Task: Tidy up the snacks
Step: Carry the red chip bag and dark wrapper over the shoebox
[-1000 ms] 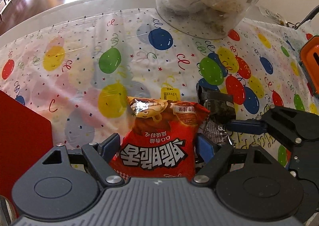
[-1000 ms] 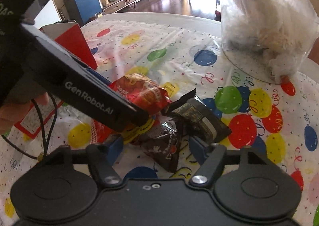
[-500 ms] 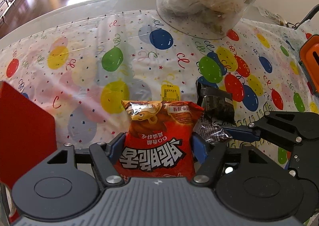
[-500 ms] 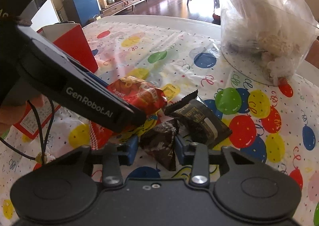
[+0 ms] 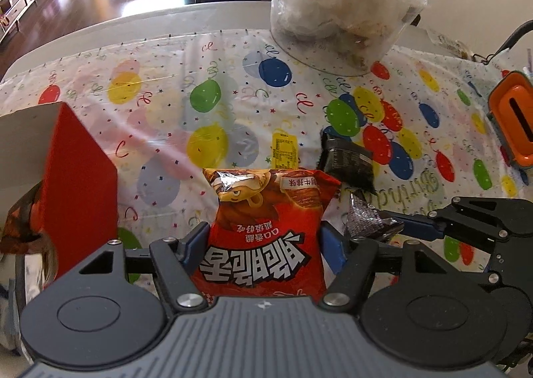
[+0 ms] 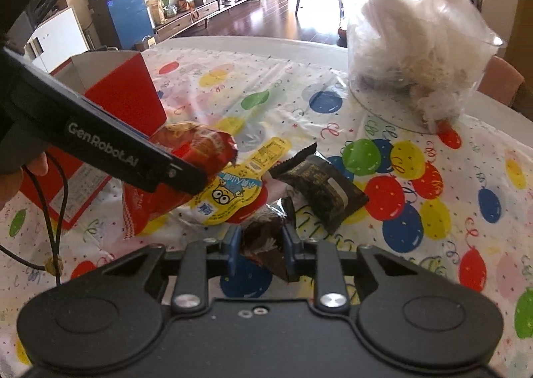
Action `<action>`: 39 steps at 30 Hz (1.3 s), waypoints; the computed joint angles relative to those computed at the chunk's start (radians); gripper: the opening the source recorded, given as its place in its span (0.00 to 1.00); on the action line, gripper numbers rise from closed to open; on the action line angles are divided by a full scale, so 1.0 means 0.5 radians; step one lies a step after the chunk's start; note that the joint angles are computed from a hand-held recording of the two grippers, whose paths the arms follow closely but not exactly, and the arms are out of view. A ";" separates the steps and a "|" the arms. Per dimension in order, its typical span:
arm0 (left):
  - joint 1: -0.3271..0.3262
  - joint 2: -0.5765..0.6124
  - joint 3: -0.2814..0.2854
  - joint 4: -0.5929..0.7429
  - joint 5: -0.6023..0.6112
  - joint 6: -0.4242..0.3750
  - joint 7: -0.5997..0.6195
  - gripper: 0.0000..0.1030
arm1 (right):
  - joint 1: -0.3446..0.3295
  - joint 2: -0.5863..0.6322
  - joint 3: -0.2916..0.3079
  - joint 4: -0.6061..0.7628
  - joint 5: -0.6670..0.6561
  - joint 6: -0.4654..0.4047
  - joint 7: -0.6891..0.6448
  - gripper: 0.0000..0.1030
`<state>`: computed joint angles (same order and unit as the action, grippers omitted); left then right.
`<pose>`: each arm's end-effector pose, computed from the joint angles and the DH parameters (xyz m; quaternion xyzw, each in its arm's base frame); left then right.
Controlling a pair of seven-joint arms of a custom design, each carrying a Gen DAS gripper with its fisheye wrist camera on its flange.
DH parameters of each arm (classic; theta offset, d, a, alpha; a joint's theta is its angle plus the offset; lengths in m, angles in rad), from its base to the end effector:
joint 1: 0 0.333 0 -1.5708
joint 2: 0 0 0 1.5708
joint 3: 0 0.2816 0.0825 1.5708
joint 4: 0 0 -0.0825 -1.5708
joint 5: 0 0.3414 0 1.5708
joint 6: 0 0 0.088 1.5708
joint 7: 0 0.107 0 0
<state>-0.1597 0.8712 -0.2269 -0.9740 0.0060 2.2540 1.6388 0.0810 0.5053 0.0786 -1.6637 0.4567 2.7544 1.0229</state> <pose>0.7102 -0.2159 0.3836 -0.5622 0.7961 -0.2146 0.0645 0.6626 0.0802 0.3715 -0.7657 0.5573 -0.1432 0.2874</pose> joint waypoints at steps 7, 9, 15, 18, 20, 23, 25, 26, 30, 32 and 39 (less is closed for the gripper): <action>0.091 -0.368 -0.043 -0.526 -0.047 0.238 0.044 0.67 | 0.040 -0.246 -0.021 -0.241 0.016 0.076 0.034 0.24; 0.119 -0.453 -0.056 -0.628 -0.070 0.274 0.059 0.67 | 0.055 -0.312 -0.027 -0.297 0.014 0.096 0.049 0.24; 0.194 -0.676 -0.079 -0.885 -0.149 0.379 0.121 0.67 | 0.120 -0.473 -0.056 -0.422 -0.035 0.154 0.145 0.24; 0.247 -0.767 -0.100 -0.977 -0.229 0.411 0.199 0.67 | 0.155 -0.537 -0.067 -0.460 -0.077 0.173 0.208 0.24; 0.272 -0.824 -0.098 -1.028 -0.269 0.420 0.241 0.67 | 0.184 -0.566 -0.076 -0.470 -0.121 0.181 0.260 0.24; 0.301 -0.893 -0.082 -1.084 -0.316 0.430 0.285 0.68 | 0.224 -0.589 -0.083 -0.463 -0.191 0.184 0.338 0.24; 0.325 -0.928 -0.071 -1.106 -0.353 0.424 0.318 0.68 | 0.257 -0.592 -0.091 -0.446 -0.253 0.193 0.407 0.24; 0.337 -0.951 -0.064 -1.127 -0.367 0.430 0.335 0.68 | 0.269 -0.587 -0.091 -0.432 -0.275 0.190 0.438 0.24; 0.386 -1.018 -0.034 -1.177 -0.419 0.442 0.414 0.68 | 0.330 -0.559 -0.101 -0.364 -0.392 0.187 0.576 0.24; 0.413 -1.045 -0.021 -1.200 -0.452 0.448 0.454 0.68 | 0.362 -0.534 -0.105 -0.320 -0.452 0.184 0.646 0.24; 0.508 -1.095 0.040 -1.232 -0.531 0.456 0.566 0.68 | 0.473 -0.387 -0.117 -0.104 -0.631 0.164 0.825 0.24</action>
<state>0.0944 0.3235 -0.2069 -1.5898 -0.2594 2.4820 1.9217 0.3176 0.3120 0.0200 -1.7157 0.1410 2.8362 1.4353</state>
